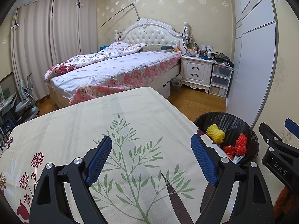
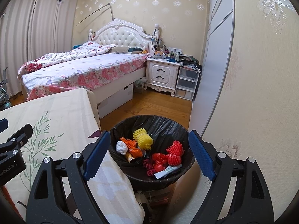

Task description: Collect trash

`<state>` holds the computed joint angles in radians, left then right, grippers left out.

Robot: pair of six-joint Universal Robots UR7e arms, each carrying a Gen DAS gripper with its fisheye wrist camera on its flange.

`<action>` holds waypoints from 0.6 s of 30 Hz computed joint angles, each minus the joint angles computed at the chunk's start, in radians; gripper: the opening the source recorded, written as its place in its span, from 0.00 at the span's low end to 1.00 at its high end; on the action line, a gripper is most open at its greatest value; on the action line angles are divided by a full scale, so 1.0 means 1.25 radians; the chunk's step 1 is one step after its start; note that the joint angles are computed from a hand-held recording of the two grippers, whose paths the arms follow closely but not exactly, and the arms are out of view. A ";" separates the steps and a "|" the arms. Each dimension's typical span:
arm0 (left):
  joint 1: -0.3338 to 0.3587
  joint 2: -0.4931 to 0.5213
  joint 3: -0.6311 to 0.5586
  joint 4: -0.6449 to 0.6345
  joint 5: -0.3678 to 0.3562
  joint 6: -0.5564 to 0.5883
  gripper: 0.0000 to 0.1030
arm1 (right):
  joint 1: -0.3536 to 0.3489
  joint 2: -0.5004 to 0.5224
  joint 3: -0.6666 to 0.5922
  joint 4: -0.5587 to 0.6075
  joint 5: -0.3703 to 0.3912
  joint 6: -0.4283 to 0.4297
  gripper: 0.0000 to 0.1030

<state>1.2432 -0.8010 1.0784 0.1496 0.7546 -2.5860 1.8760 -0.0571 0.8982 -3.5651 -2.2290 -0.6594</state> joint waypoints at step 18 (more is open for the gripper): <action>-0.005 -0.007 0.020 -0.003 -0.003 -0.013 0.81 | 0.000 0.001 -0.001 0.001 -0.001 0.001 0.81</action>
<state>1.2375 -0.8094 1.1034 0.1460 0.7502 -2.6021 1.8767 -0.0561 0.8976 -3.5640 -2.2303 -0.6580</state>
